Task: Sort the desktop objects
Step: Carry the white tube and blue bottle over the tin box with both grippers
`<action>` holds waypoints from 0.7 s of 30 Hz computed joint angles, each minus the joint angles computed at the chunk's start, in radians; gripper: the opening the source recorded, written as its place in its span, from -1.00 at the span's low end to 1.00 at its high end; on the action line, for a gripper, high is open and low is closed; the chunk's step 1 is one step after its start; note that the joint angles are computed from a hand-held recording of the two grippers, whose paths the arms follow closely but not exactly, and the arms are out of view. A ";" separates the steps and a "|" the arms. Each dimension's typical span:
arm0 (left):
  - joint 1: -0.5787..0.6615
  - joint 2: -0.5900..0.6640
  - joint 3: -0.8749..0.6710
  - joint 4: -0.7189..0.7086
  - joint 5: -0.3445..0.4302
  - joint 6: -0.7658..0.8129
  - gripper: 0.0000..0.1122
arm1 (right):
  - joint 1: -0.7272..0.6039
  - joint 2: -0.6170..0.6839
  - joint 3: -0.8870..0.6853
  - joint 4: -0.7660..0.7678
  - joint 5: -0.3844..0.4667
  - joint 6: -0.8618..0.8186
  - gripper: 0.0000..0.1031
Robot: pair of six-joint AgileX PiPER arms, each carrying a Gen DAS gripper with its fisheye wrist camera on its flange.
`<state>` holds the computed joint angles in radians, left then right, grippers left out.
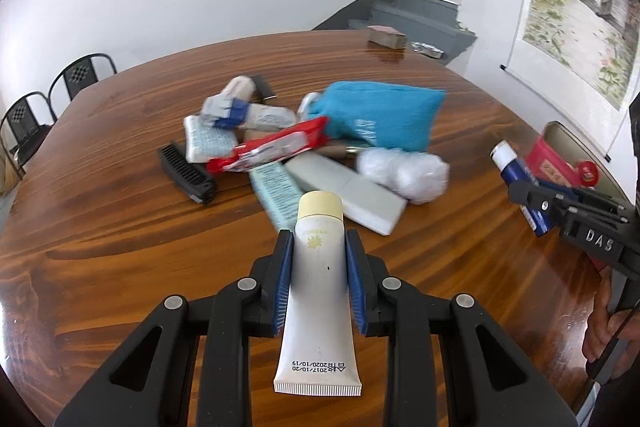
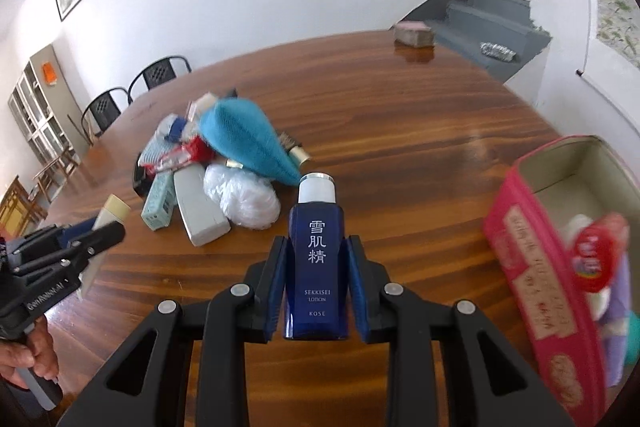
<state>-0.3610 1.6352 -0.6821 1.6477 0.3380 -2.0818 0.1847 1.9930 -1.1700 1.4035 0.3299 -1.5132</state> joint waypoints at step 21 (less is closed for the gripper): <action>-0.206 0.080 -0.198 -0.257 0.058 0.252 -0.50 | -0.372 -0.068 0.024 0.047 0.083 0.022 -0.38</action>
<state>-0.5673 1.7154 -0.8796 1.3908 0.3963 -1.8293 -0.1871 1.9246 -1.1456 1.4507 0.4134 -1.4913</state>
